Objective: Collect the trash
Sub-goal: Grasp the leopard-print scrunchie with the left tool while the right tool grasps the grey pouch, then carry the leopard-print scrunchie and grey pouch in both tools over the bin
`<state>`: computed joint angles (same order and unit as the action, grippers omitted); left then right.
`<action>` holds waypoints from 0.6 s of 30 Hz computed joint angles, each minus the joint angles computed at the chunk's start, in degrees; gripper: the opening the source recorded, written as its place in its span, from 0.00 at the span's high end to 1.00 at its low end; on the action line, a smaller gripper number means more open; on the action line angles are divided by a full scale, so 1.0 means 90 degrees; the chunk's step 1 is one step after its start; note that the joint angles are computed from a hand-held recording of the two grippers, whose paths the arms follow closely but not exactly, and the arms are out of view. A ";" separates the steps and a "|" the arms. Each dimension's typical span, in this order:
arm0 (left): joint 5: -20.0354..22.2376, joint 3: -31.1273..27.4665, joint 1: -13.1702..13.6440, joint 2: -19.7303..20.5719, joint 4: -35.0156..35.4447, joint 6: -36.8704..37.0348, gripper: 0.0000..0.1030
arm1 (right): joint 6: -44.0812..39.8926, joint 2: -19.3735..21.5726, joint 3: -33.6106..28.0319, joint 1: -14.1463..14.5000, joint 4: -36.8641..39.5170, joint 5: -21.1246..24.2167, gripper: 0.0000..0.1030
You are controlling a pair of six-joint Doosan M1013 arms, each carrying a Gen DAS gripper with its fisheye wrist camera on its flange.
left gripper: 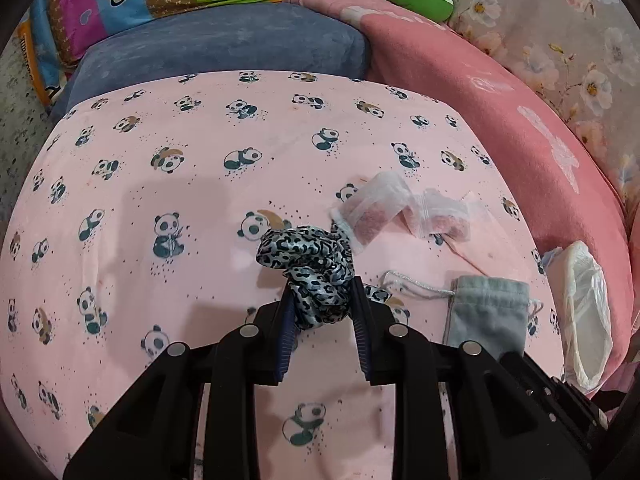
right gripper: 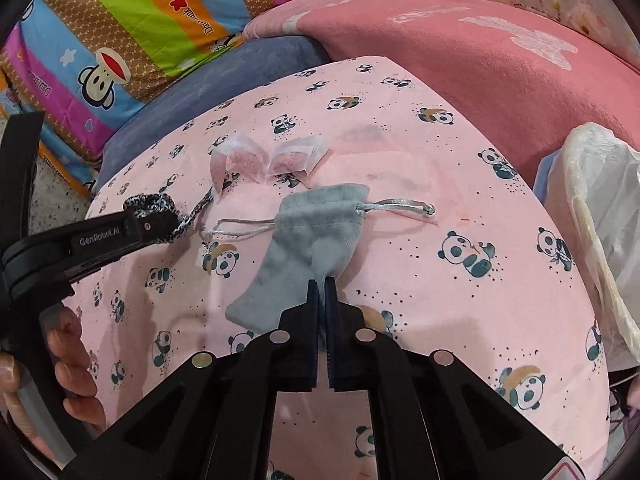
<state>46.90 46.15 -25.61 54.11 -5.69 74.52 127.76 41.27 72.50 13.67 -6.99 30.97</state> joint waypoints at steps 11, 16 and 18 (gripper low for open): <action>-0.0409 0.0941 -0.0149 -0.0607 -0.0119 0.0215 0.76 | 0.0580 -0.0590 0.0714 -0.0037 -0.0384 -0.0725 0.95; -0.0565 0.1098 -0.0304 -0.0776 -0.0159 0.0489 0.76 | 0.1078 -0.0871 0.1001 -0.0067 -0.0848 -0.0968 0.95; -0.0630 0.1135 -0.0360 -0.0828 -0.0188 0.0599 0.76 | 0.1495 -0.1033 0.1171 -0.0091 -0.1216 -0.1088 0.95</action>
<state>41.22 56.36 -28.86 46.65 -7.38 79.91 141.22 31.98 83.04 12.85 -17.93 21.18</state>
